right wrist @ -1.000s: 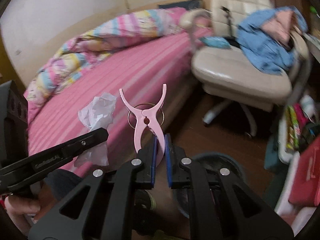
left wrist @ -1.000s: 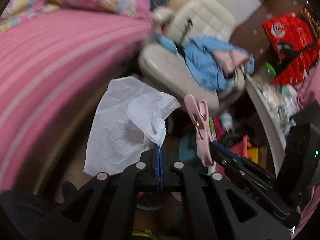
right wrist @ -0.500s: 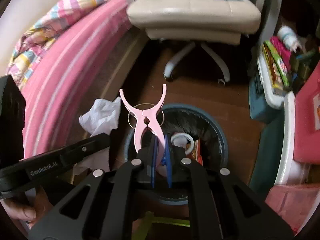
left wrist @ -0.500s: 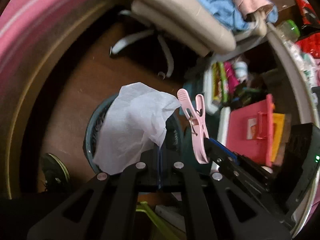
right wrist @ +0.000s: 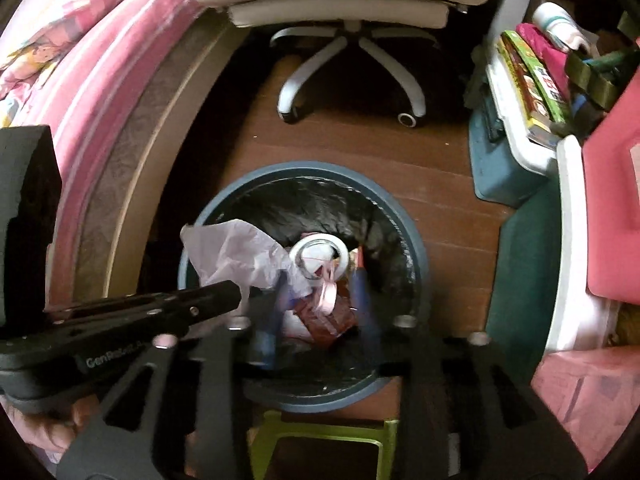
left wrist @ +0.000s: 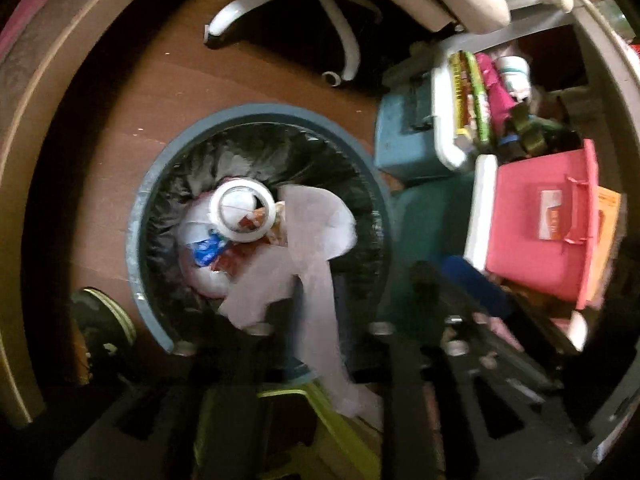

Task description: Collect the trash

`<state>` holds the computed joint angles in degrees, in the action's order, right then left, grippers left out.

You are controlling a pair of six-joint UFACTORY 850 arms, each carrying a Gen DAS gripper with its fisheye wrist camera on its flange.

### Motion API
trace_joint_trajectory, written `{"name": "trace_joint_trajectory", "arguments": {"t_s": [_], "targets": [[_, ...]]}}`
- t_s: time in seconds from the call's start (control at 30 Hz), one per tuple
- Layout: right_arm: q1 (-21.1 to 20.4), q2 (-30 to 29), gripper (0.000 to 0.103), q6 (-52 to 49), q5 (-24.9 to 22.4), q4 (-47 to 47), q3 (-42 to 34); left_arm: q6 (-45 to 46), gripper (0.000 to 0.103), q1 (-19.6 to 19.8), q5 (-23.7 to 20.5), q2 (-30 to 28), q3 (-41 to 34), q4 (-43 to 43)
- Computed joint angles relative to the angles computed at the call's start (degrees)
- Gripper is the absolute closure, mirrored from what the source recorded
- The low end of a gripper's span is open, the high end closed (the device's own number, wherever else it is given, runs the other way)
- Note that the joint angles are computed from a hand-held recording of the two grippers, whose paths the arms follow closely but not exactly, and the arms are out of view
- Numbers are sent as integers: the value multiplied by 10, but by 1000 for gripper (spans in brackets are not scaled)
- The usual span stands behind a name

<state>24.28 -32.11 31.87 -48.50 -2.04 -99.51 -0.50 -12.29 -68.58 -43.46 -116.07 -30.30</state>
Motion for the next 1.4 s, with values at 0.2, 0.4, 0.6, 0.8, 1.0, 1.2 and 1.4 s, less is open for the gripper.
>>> {"name": "trace_joint_trajectory", "arguments": {"t_s": [0.2, 0.4, 0.6, 0.8, 1.0, 1.2, 1.4], "targets": [[-1, 20, 29, 42, 12, -52, 12, -46, 29, 10, 26, 18, 12, 21], [12, 50, 21, 64, 50, -98, 10, -59, 19, 23, 90, 87, 67, 9], [40, 87, 16, 81, 112, -167, -7, -93, 12, 37, 228, 210, 159, 68], [76, 113, 15, 68, 173, -197, -48, -181, 6, 60, 281, 305, 202, 185], [120, 115, 12, -11, 203, -162, -107, -266, 6, 92, 300, 394, 241, 272], [159, 95, 11, -104, 193, -85, -172, -338, 6, 117, 306, 467, 267, 341], [207, 71, 10, -135, 188, -81, -233, -395, 6, 131, 278, 504, 269, 427]]}}
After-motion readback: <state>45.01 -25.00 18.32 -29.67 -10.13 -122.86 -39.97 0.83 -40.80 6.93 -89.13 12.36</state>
